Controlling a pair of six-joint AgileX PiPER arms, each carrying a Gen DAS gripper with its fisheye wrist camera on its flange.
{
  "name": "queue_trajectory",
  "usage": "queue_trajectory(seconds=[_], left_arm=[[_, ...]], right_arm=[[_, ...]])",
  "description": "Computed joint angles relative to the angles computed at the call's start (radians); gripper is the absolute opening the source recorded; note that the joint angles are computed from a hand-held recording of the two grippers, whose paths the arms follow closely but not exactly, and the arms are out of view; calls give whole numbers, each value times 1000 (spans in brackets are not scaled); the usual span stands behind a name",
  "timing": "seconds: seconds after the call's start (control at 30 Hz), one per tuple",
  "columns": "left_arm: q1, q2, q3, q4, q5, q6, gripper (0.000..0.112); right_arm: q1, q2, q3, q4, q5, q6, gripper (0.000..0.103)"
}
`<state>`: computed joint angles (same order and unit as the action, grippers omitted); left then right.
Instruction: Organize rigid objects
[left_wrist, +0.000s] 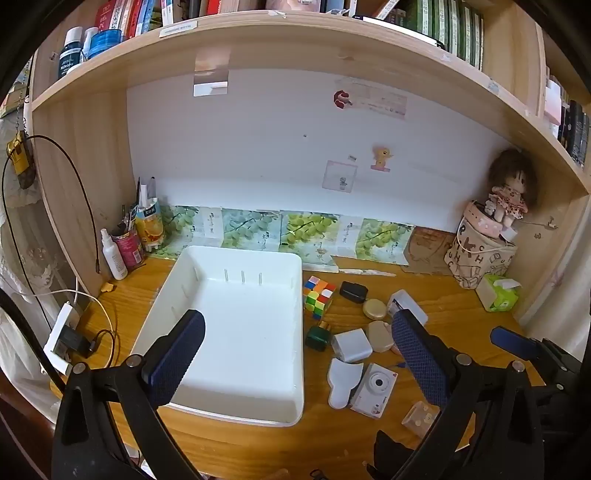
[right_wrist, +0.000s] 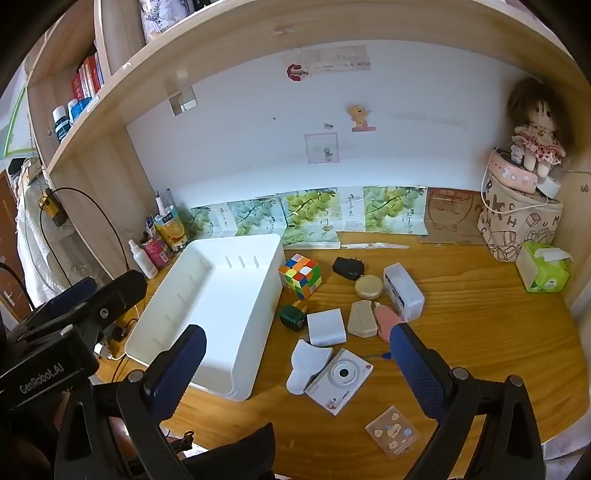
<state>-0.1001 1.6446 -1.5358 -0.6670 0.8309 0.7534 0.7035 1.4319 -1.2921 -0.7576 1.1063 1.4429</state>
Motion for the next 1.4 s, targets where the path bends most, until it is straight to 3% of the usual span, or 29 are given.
queue_trajectory(seconds=[0.2, 0.3, 0.77, 1.03, 1.4], left_arm=[[-23, -60, 77, 7, -51, -7, 101], [24, -30, 32, -27, 22, -2, 101], [-10, -144, 170, 57, -10, -91, 101], [-28, -169, 211, 117, 10, -143, 101], [-37, -77, 156, 194, 107, -205, 101]], right_arm=[[8, -9, 6, -1, 7, 4, 100], [28, -15, 8, -3, 21, 13, 100], [88, -128, 140, 7, 39, 70, 100], [61, -174, 219, 76, -30, 94, 100], [-86, -173, 287, 253, -149, 47, 100]])
